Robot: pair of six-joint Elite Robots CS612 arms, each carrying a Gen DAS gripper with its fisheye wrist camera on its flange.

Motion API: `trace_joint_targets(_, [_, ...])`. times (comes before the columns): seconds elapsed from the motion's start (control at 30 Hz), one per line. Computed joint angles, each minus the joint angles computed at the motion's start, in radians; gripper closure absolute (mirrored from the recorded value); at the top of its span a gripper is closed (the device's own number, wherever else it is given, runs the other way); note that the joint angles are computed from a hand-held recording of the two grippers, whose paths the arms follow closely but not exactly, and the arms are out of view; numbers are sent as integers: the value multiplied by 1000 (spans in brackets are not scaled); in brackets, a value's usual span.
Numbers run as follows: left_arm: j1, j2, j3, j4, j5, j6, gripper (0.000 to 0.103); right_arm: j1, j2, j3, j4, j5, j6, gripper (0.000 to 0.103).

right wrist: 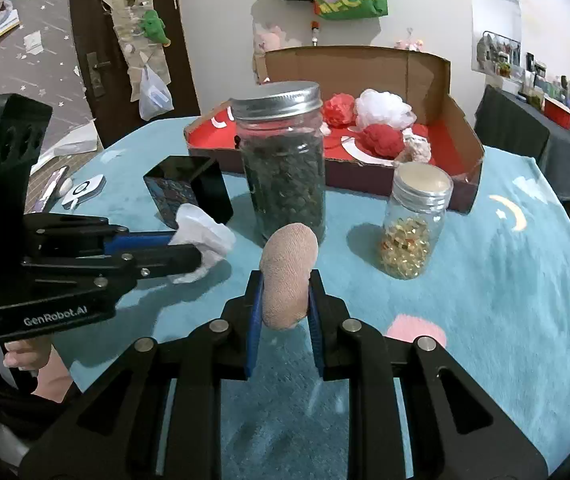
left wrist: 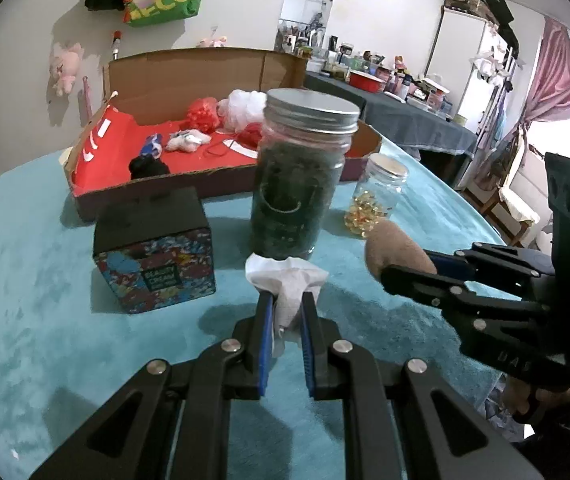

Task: Organize soft objects
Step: 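Grasp the white tissue with the left tool while the right tool grasps the tan sponge puff, then lift both held items and carry them over the red-lined box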

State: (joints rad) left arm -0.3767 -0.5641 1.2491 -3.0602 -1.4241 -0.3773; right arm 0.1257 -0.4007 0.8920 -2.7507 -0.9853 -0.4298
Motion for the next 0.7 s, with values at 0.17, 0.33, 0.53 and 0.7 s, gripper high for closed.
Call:
trace_joint_targets(0.17, [9, -13, 33, -31, 0, -21, 90, -5, -1, 3, -2, -18, 16, 83])
trace_joint_targets(0.33, [15, -33, 77, -43, 32, -45, 90, -13, -1, 6, 0, -43, 37, 83])
trace_joint_targets(0.53, [24, -57, 128, -44, 75, -87, 90, -21, -1, 10, 4, -71, 58, 83])
trace_joint_targets(0.7, [34, -70, 158, -41, 104, -121, 90, -28, 6, -5, 21, -90, 72, 83])
